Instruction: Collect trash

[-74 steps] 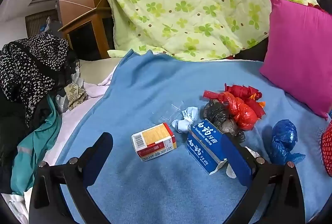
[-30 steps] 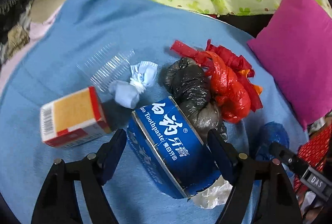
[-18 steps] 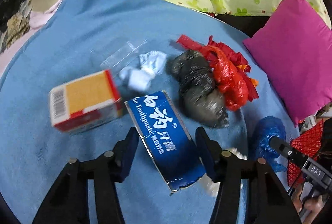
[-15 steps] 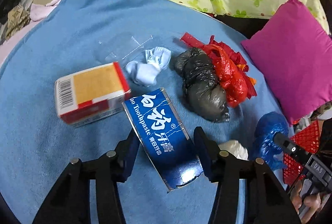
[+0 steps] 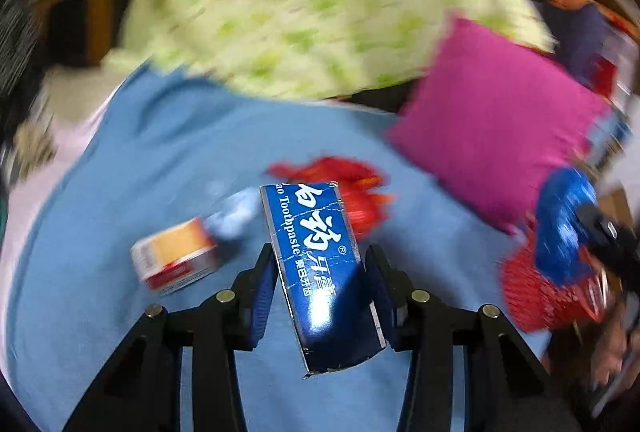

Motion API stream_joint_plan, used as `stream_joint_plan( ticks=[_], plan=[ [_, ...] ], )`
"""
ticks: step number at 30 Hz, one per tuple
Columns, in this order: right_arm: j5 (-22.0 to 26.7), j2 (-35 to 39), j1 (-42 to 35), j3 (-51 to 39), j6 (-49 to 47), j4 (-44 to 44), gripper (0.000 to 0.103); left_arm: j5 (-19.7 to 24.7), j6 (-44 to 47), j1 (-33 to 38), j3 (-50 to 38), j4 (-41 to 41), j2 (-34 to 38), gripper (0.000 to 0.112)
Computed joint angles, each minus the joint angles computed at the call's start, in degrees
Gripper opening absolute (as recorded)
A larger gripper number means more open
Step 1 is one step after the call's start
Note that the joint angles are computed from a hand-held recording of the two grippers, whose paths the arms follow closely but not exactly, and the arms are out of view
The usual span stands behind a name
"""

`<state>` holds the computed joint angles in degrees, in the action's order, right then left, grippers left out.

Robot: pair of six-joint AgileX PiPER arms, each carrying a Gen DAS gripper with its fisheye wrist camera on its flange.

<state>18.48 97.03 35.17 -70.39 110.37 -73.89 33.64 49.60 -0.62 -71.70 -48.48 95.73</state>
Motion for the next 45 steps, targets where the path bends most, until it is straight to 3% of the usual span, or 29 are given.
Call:
stream_joint_plan(
  ticks=[5,9,11,14,19,23,27,30,33,36,39,42,45],
  plan=[
    [14.73,-19.8,2.72,10.05,-12.98,13.11,0.053,5.57,-2.83,-12.95,-5.15,0.13,-4.77,0.047],
    [21.06,-31.29,-1.44,15.62,-22.73,23.48,0.055,9.67,-13.53,-26.73,-18.36,6.92,2.42,0.047],
    [19.6,-35.1,-6.98,18.64,-28.45,30.11,0.055,10.71,-19.09,-32.33,-26.13,11.8,8.54,0.048],
    [13.68,-39.18,-16.91,23.83,-38.35,40.91,0.057,13.75,-25.56,-37.05,-37.19,17.34,17.41,0.051],
    [4.4,-40.11,-29.35,30.3,-57.07,61.29,0.067,19.0,-34.12,-40.31,-50.82,24.9,27.55,0.054],
    [0.67,-38.89,-32.65,31.76,-62.23,67.34,0.067,15.62,-31.96,-38.18,-43.53,22.94,22.52,0.055],
    [-0.22,-39.06,-26.59,29.81,-48.75,52.62,0.067,7.28,-29.48,-34.05,-30.01,21.15,12.82,0.062],
    [-0.44,-36.56,-18.48,25.73,-35.22,37.42,0.067,2.54,-25.83,-27.25,-18.66,17.55,5.25,0.063],
    [-3.42,-30.88,-12.84,19.73,-38.99,38.31,0.068,-4.26,-25.84,-16.67,-6.28,18.64,-1.81,0.065],
    [-6.67,-21.09,-9.51,11.71,-56.17,54.61,0.069,-11.13,-32.72,-6.46,1.25,27.84,-4.47,0.069],
    [-8.59,-9.25,-6.57,3.75,-70.42,71.79,0.07,-13.43,-37.3,2.06,3.08,33.89,-3.0,0.069],
    [-5.59,3.82,-4.38,-6.43,-84.78,88.98,0.07,-11.67,-27.2,9.03,0.26,23.33,2.43,0.069],
    [1.96,16.91,-5.64,-18.73,-100.32,106.17,0.07,-7.89,-14.49,11.3,-3.56,10.77,7.9,0.07]
  ],
)
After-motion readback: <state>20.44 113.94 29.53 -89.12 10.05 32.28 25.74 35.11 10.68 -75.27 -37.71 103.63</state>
